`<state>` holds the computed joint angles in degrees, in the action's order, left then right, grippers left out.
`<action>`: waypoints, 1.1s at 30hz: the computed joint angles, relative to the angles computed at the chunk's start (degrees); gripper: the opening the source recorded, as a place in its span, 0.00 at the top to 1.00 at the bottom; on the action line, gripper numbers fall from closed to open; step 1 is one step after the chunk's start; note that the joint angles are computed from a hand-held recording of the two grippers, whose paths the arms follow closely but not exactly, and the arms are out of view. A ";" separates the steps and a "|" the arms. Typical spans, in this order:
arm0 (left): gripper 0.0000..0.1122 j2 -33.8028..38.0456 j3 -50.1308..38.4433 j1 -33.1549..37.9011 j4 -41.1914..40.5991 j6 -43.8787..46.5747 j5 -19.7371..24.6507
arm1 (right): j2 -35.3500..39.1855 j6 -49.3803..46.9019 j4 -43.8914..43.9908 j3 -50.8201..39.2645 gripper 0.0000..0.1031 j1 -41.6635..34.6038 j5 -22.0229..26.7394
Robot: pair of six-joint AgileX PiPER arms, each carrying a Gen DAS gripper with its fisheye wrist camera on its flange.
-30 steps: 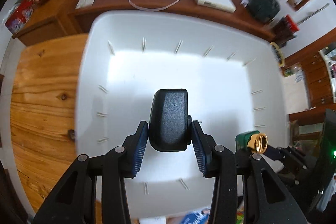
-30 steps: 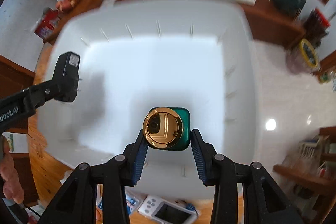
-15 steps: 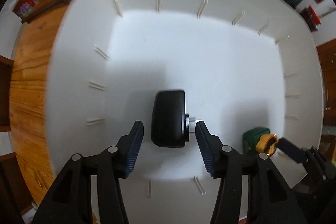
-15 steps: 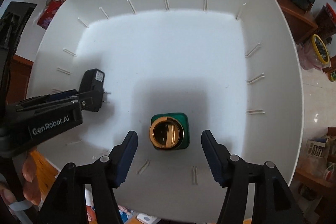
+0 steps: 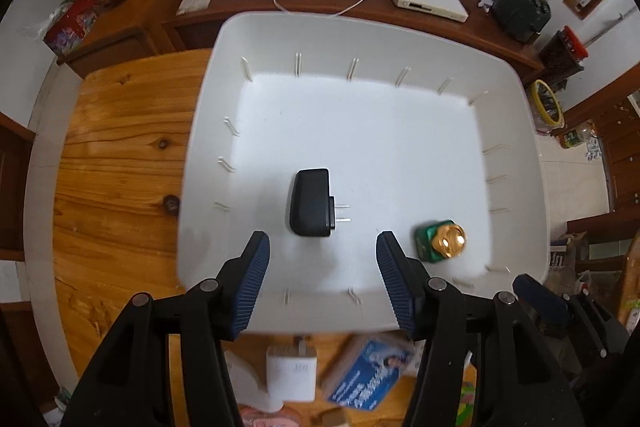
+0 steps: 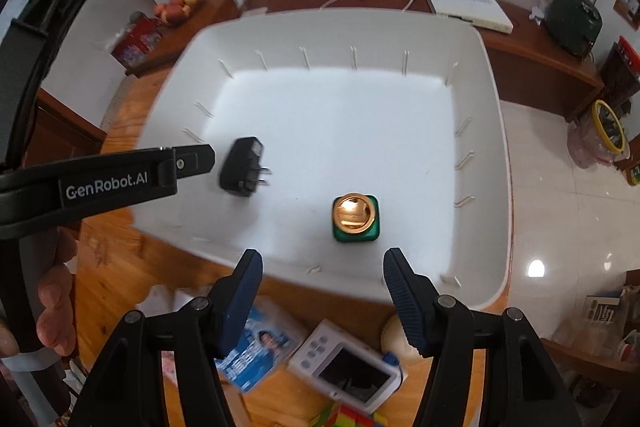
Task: Organize rigid objects
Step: 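Open both tools to drop the charger and cup into the tray, then move both tools back toward the remaining items on the table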
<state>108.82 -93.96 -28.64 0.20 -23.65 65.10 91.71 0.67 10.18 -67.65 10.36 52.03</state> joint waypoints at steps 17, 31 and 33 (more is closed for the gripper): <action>0.47 -24.59 15.84 -0.06 -6.51 10.61 2.99 | -21.33 15.49 -7.06 5.17 0.38 7.26 3.59; 0.47 -41.01 33.45 -7.96 3.51 7.99 3.57 | -34.96 48.01 -27.49 9.74 0.37 34.01 14.29; 0.47 -42.49 35.21 -6.35 1.75 9.25 3.32 | -35.44 54.02 -31.19 10.46 0.37 40.23 16.53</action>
